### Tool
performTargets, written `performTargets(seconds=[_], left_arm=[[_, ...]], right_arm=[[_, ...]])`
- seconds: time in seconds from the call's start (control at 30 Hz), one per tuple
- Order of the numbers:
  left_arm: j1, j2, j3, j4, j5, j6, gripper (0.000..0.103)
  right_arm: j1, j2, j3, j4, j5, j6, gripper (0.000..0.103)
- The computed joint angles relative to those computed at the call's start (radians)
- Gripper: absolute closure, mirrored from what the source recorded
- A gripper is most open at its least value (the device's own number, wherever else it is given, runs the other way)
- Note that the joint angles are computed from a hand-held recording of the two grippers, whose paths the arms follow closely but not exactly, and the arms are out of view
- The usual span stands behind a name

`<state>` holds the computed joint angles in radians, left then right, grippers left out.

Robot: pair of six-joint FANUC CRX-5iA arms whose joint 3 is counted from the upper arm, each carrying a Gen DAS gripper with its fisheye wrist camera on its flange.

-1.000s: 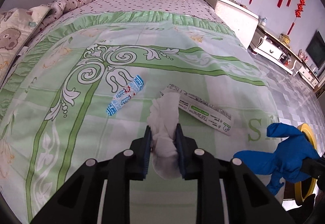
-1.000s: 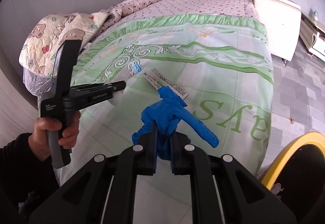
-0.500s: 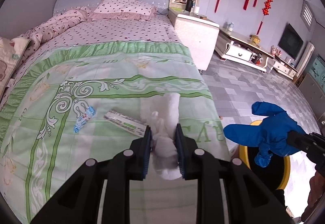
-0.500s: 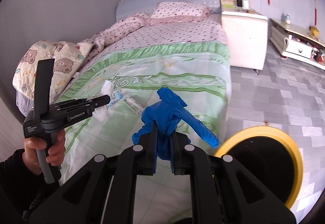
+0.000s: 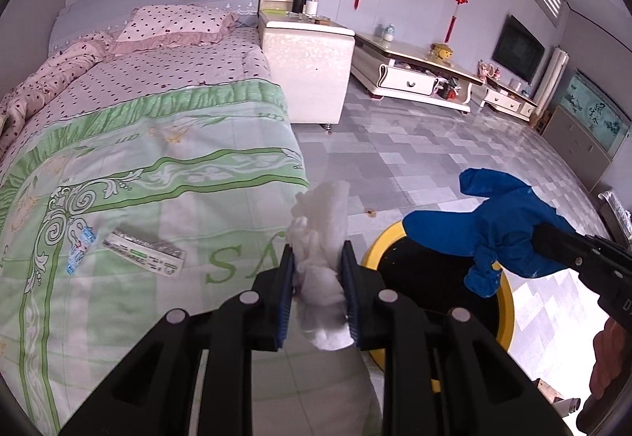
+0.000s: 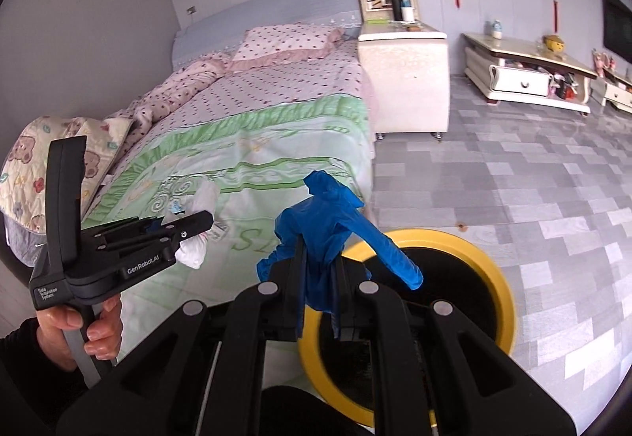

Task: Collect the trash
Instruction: 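Lift and carry the white bundle and blue glove over the yellow-rimmed bin with both tools, then open both tools to drop the bundle and glove into the bin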

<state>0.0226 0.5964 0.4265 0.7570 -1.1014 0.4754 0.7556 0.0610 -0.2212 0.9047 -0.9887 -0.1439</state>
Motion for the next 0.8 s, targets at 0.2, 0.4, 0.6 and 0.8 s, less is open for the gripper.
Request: performTargets(seconds=[0.2, 0.4, 0.6, 0.8], left_arm=[[-0.048, -0.013, -0.038, -0.027, -0.003, -0.01, 0.081], [-0.087, -0.004, -0.044, -0.076, -0.004, 0.005, 0.081], [-0.118, 0.027, -0.015, -0.128, -0.021, 0.047, 0.08], [-0.13, 0.036, -0.019, -0.144, -0.029, 0.049, 0.078]], right_arm=[[-0.002, -0.07, -0.087, -0.044, -0.027, -0.031, 0.093], [-0.023, -0.097, -0.146, -0.071, -0.014, -0.072, 0.093], [-0.066, -0.107, -0.18, -0.117, 0.026, -0.083, 0.093], [-0.094, -0.115, -0.213, -0.138, 0.065, -0.109, 0.092]])
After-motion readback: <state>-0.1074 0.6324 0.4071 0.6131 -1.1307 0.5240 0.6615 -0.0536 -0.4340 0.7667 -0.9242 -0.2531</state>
